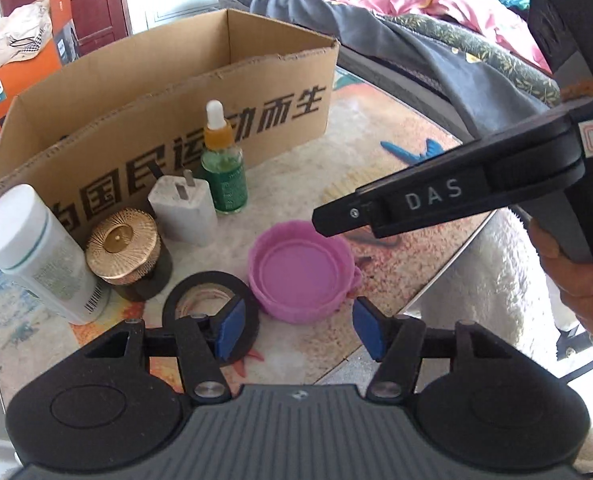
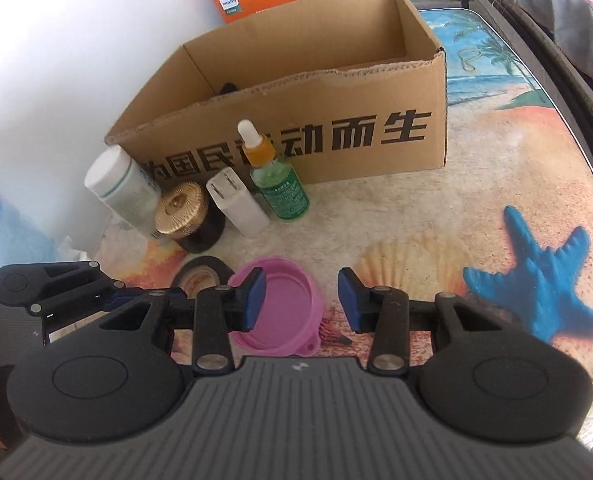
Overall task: Organize rigid objects
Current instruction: 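Lower the right gripper onto the pink bowl rim and close on it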
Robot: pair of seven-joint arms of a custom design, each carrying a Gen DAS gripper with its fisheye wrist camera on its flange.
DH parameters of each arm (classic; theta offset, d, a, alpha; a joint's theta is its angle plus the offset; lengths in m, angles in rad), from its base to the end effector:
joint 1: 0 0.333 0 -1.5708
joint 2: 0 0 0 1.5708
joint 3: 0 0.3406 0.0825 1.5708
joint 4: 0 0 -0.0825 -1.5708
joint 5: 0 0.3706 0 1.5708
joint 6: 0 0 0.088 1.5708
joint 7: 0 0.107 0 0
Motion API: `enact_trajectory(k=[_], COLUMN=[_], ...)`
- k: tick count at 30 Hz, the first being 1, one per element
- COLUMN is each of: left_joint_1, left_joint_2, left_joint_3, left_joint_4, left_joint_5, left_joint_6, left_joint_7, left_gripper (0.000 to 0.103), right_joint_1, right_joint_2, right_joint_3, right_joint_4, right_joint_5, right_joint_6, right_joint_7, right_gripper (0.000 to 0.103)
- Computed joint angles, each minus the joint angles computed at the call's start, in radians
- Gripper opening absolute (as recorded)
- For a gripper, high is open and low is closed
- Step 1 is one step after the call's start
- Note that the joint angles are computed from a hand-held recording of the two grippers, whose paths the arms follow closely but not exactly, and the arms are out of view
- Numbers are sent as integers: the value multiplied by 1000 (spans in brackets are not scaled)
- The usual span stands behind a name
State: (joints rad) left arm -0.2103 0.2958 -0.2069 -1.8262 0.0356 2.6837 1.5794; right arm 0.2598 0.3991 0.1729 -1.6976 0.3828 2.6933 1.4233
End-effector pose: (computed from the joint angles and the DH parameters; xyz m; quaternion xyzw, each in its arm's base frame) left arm 0.6157 -0.2587 0.4710 -0.5195 0.8070 -0.2428 0.1409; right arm 0.6491 0.2664 0.4616 -0.7460 0.5794 -0.0450 0.3252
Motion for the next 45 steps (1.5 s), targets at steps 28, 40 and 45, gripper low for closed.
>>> enact_trajectory(k=[28,40,45], left_joint_1=[-57,-77,-81], left_joint_2=[117,171,182], left_joint_3=[13,26,29], left_joint_4=[126,207,217], left_joint_5=[114,120,122], left_joint_6=[-15,-68,-65], left_joint_7=[-68,-66,-70], left_gripper=[59,66,67], right_joint_1=[-4,-22,-24], right_joint_2=[23,45,57], right_joint_3=[-35,-21,-23], right_joint_4=[25,52,57], right_joint_5=[-63,-37,-33], right_joint_6=[-88,-80,-80], right_joint_7=[71,41,42], right_gripper=[7,14,14])
